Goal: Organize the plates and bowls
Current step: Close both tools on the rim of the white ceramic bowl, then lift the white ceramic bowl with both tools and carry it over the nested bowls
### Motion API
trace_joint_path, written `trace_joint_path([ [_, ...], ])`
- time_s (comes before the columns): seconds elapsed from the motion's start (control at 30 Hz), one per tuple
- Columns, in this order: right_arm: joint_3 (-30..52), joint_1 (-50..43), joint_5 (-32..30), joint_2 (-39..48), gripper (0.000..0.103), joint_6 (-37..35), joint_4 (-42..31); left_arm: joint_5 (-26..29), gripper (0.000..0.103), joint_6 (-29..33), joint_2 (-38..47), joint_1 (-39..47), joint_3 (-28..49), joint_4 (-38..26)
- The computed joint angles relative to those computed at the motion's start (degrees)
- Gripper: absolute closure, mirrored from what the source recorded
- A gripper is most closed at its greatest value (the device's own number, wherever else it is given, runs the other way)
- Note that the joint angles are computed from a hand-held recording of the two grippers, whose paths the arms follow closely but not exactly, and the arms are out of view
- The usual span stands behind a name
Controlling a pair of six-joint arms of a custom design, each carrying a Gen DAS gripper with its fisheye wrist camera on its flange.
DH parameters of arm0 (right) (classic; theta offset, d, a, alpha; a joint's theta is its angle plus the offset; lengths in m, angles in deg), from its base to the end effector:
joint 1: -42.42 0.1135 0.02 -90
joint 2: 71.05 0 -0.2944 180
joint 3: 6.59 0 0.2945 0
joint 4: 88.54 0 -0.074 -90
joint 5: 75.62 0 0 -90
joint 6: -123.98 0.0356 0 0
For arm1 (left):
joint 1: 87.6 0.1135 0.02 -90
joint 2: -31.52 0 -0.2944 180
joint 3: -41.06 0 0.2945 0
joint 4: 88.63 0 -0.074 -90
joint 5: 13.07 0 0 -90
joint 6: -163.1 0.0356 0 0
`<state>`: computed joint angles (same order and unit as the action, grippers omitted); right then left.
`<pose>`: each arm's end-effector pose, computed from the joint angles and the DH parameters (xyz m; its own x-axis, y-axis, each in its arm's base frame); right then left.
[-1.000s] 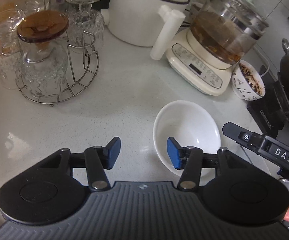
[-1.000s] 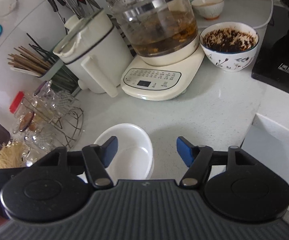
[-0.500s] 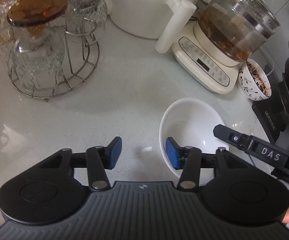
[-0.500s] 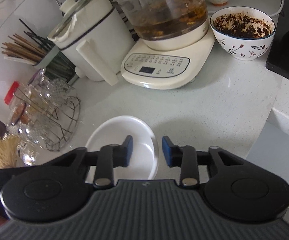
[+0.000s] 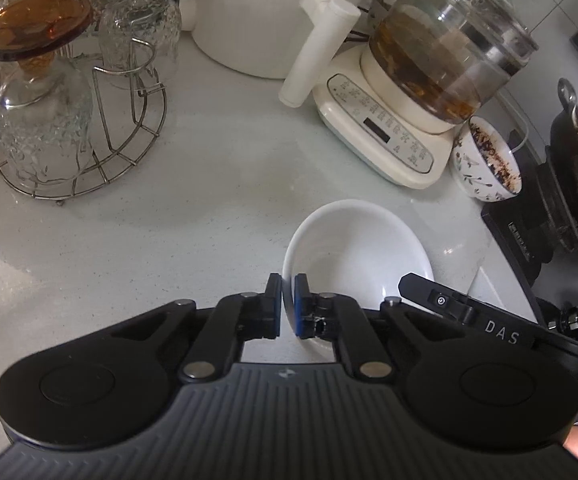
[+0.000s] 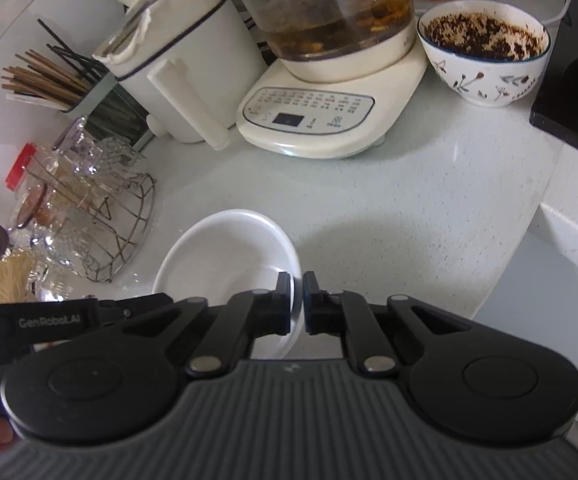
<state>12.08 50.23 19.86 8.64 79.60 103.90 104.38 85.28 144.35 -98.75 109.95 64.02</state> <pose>0.1812 0.0214 0.0635 -0.5716 0.6397 -0.5139 0.4802 0.7686 0.4228 0.3698 -0.0896 0.0805 -0.8415 0.3567 -0.4057 0.5056 0.7845 -0.3591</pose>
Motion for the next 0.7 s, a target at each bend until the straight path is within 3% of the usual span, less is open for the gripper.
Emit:
trace_joint_path([
  [0.27,-1.28,1.57,1.21,-14.78,0.095,0.10,-11.21,2.98,0.096,-0.03,-5.02,2.51,-2.18,-3.17],
  [0.7,0.12,12.54,9.94,-40.00,0.095,3.98,-32.99,7.03,0.096,1.81,-19.53,8.48,-8.68,-7.07],
])
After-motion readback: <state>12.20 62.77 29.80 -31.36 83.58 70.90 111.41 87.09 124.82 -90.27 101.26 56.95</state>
